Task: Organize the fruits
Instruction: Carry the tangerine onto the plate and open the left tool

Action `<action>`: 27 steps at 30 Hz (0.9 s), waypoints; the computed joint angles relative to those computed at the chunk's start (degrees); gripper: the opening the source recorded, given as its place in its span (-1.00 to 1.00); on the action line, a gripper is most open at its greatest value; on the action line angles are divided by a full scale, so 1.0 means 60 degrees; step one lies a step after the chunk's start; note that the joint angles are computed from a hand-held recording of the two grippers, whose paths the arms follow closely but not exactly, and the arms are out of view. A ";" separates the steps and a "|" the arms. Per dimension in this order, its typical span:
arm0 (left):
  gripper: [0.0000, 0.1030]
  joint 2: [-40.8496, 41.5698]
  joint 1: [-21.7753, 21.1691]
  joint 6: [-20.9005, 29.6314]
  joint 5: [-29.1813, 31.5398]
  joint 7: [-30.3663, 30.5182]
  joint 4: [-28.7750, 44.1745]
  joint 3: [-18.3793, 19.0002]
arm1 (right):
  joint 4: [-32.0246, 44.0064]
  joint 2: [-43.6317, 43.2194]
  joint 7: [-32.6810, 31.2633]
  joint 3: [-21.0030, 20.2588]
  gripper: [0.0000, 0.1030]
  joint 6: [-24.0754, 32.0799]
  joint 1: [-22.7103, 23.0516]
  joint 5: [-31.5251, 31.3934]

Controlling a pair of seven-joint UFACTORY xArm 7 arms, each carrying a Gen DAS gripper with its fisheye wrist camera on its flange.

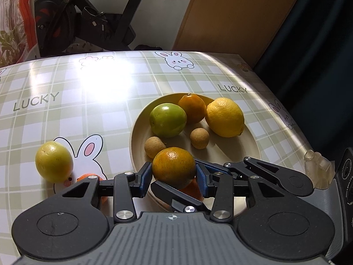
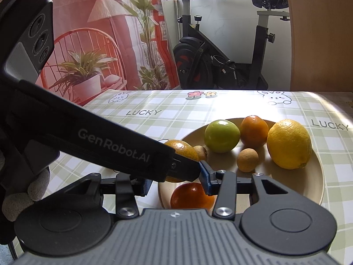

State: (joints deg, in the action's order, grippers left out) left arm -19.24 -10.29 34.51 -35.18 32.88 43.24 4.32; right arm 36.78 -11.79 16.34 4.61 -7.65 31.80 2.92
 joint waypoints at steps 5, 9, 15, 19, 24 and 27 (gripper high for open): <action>-0.12 0.0263 -0.0022 -0.0133 0.0002 -0.0116 0.0049 -0.0111 | 0.0051 0.0136 0.0076 -0.0181 -0.10 0.0097 0.0130 0.0119; -0.12 0.0300 0.0028 -0.0257 0.0140 -0.0254 0.0028 -0.0205 | 0.0129 0.0188 -0.0042 -0.0298 -0.10 0.0281 0.0228 0.0276; -0.10 0.0199 0.0075 -0.0275 0.0181 -0.0357 0.0025 -0.0149 | 0.0160 0.0150 -0.0019 0.0344 -0.07 0.0359 -0.0427 0.0227; -0.08 0.0000 0.0028 -0.0281 0.0075 -0.0300 -0.0032 -0.0050 | 0.0175 0.0098 0.0089 0.0617 -0.07 0.0420 -0.0675 0.0182; -0.02 -0.0479 -0.0027 -0.0618 0.0041 -0.0302 -0.0329 0.0021 | 0.0072 -0.0163 0.0833 0.2027 -0.07 0.0385 -0.2227 -0.0444; -0.02 -0.0909 -0.0164 -0.0860 -0.0062 -0.0223 -0.0634 0.0173 | -0.0017 -0.0320 0.1164 0.2458 -0.06 0.0301 -0.2709 -0.0772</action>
